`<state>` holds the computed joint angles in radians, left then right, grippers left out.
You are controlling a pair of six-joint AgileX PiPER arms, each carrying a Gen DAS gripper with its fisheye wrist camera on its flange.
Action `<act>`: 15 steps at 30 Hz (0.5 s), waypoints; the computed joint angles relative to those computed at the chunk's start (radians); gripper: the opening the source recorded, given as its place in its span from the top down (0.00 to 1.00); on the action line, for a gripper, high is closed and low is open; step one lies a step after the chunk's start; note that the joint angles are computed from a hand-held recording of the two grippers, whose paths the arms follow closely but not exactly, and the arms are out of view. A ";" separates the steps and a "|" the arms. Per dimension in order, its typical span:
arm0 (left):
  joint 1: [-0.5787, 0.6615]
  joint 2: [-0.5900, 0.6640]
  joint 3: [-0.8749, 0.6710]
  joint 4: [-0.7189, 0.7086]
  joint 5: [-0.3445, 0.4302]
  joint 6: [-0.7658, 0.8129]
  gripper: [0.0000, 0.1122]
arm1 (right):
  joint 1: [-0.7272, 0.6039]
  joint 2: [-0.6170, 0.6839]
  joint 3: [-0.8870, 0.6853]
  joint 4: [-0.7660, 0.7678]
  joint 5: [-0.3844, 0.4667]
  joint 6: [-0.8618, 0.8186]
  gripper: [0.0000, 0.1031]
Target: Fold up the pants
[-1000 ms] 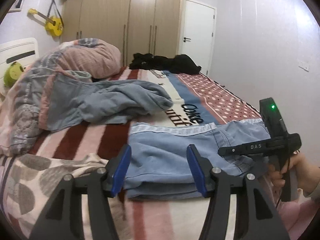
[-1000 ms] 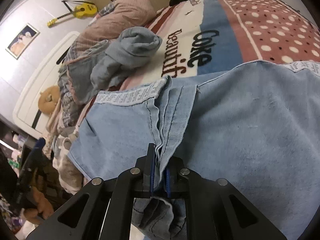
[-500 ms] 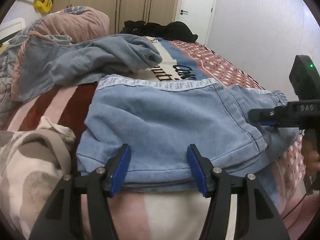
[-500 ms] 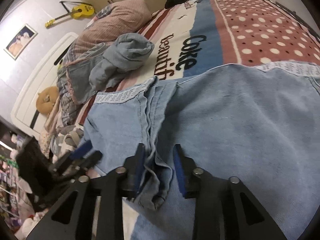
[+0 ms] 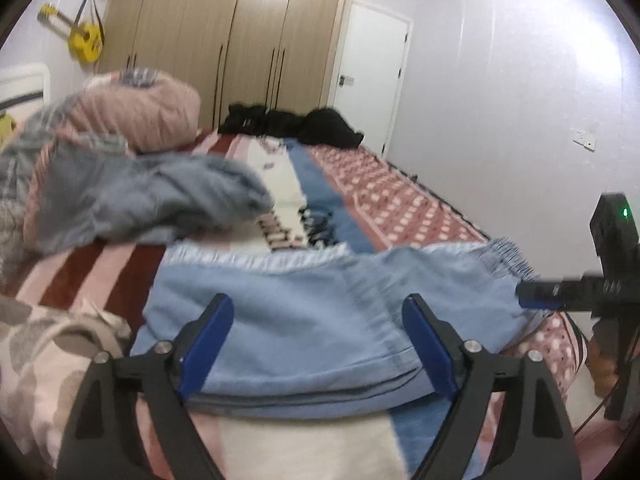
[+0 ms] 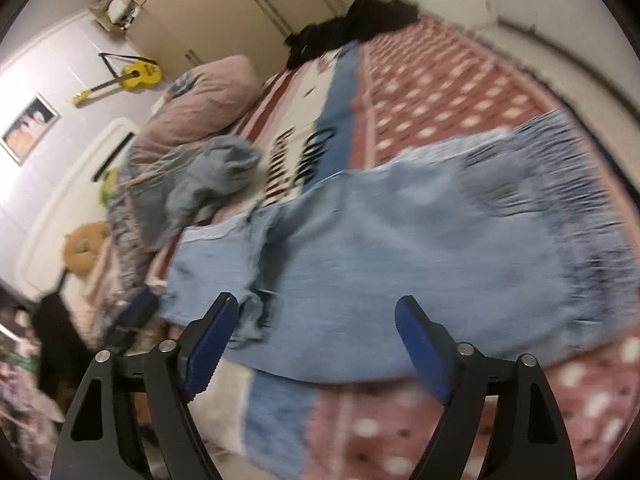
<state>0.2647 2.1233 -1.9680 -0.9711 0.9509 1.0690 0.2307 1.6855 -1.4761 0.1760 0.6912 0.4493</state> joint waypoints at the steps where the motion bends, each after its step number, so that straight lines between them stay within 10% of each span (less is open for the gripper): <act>1: -0.004 -0.021 0.025 -0.010 -0.017 0.012 0.23 | 0.008 -0.019 0.017 -0.047 0.002 0.027 0.24; 15: -0.099 -0.160 0.187 0.064 -0.252 -0.025 0.10 | -0.093 -0.207 0.288 -0.133 0.007 0.073 0.11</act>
